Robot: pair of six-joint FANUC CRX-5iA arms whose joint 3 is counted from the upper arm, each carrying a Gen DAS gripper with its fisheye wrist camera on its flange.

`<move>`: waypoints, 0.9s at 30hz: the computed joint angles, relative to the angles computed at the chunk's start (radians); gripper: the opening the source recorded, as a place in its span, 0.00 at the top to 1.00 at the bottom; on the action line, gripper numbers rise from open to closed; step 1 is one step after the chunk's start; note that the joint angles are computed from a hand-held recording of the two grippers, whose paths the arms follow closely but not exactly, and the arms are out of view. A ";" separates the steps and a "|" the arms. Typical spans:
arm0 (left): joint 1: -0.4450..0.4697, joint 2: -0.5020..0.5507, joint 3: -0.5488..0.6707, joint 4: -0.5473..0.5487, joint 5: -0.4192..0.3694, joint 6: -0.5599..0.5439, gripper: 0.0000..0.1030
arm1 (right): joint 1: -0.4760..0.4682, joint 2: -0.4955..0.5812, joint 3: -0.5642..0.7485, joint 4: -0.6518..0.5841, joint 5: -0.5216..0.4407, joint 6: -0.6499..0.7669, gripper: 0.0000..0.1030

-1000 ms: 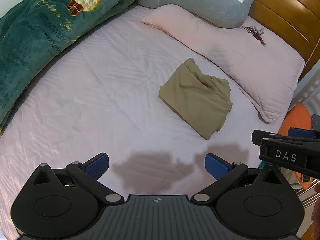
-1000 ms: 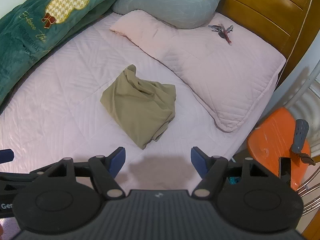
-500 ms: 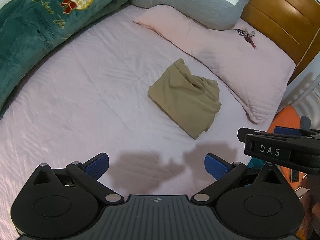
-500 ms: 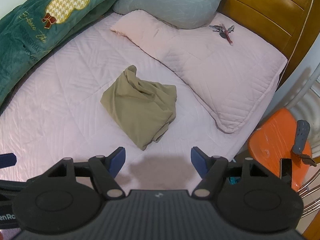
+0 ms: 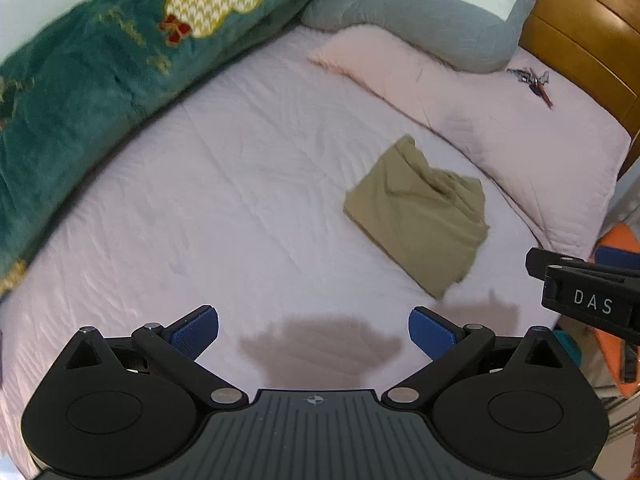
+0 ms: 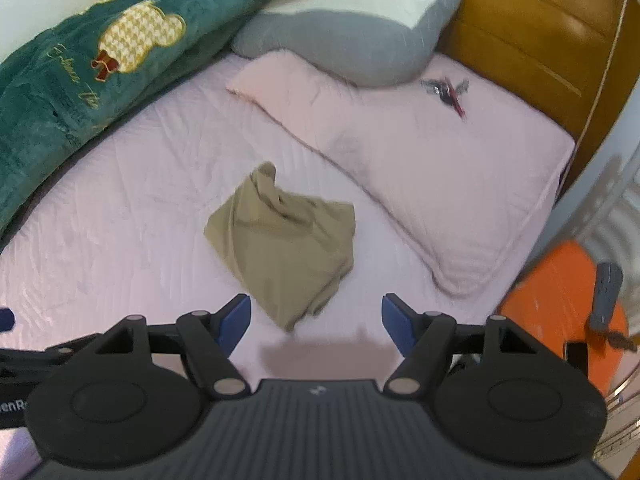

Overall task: Fold clothes
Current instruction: 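Grasp the khaki shirt with the right gripper while the left gripper grasps it too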

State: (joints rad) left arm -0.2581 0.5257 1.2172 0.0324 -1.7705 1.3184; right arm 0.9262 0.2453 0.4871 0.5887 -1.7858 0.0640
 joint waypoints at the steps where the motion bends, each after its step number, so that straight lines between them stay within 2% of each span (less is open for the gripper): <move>1: -0.003 -0.006 -0.016 0.000 0.024 0.005 0.01 | 0.003 -0.007 -0.019 0.022 0.015 -0.001 0.30; 6: -0.011 -0.028 -0.099 0.034 0.106 0.059 0.01 | 0.029 -0.103 -0.207 0.155 0.155 -0.098 0.30; 13: -0.041 -0.016 -0.191 -0.001 0.064 0.105 0.01 | 0.008 -0.125 -0.246 0.043 0.134 -0.174 0.30; 18: -0.035 -0.029 -0.278 0.010 0.104 0.092 0.01 | -0.006 -0.138 -0.287 -0.005 0.172 -0.194 0.30; 23: -0.036 0.012 -0.274 0.015 0.143 0.109 0.01 | -0.036 -0.143 -0.341 0.004 0.247 -0.205 0.30; 27: -0.038 0.062 -0.235 0.019 0.167 0.144 0.01 | -0.066 -0.144 -0.397 0.056 0.317 -0.211 0.30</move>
